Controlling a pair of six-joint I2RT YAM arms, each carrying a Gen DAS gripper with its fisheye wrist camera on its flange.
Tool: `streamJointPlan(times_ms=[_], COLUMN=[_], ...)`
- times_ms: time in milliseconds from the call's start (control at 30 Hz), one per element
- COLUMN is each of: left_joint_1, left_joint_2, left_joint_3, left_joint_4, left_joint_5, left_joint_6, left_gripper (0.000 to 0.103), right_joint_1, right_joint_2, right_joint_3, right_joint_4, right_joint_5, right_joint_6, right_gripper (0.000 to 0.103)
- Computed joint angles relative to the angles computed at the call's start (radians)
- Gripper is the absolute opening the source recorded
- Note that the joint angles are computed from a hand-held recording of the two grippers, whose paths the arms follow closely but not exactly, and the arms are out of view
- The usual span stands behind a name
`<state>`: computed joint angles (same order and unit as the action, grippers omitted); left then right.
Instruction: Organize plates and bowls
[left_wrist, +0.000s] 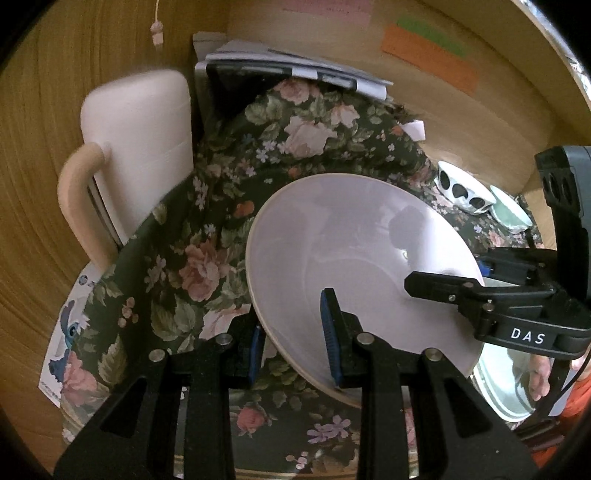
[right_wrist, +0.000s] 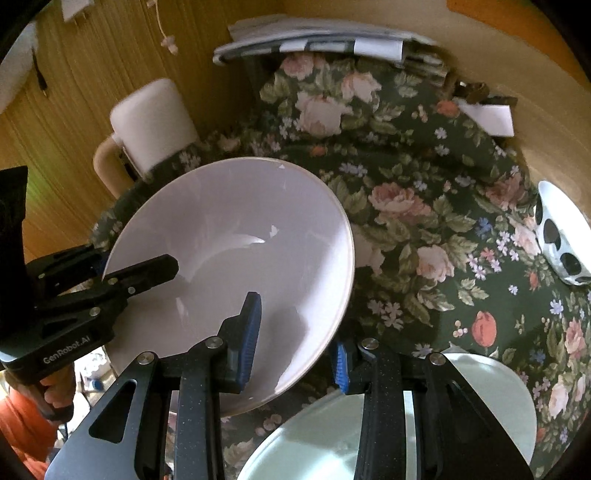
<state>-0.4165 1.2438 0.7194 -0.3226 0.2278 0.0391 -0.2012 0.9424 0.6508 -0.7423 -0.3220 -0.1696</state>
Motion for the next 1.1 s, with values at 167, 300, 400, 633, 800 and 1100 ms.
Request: streamJointPlan(times_ms=[167, 300, 400, 633, 800, 1100], left_joint_1=[0.012, 0.014, 0.003, 0.007, -0.016, -0.160], left_joint_2=[0.018, 0.013, -0.004, -0.042, -0.098, -0.164], left_joint_3=[-0.007, -0.013, -0.028, -0.018, -0.002, 0.069], left_joint_4=[0.016, 0.018, 0.049, 0.024, 0.004, -0.012], left_joint_5=[0.021, 0.022, -0.026, -0.055, -0.085, -0.172], left_joint_6=[0.006, 0.008, 0.013, 0.005, -0.002, -0.027], left_gripper=[0.029, 0.029, 0.029, 0.030, 0.037, 0.059], right_joint_1=[-0.008, -0.004, -0.018, -0.144, -0.281, -0.639], right_joint_2=[0.014, 0.008, -0.001, -0.082, -0.155, -0.138], right_joint_3=[0.002, -0.003, -0.005, 0.014, 0.054, 0.140], right_joint_4=[0.002, 0.010, 0.010, -0.067, -0.126, -0.195], right_joint_5=[-0.009, -0.002, -0.015, -0.102, -0.193, -0.369], right_joint_6=[0.000, 0.001, -0.001, -0.065, -0.130, -0.330], right_gripper=[0.034, 0.034, 0.034, 0.036, 0.049, 0.059])
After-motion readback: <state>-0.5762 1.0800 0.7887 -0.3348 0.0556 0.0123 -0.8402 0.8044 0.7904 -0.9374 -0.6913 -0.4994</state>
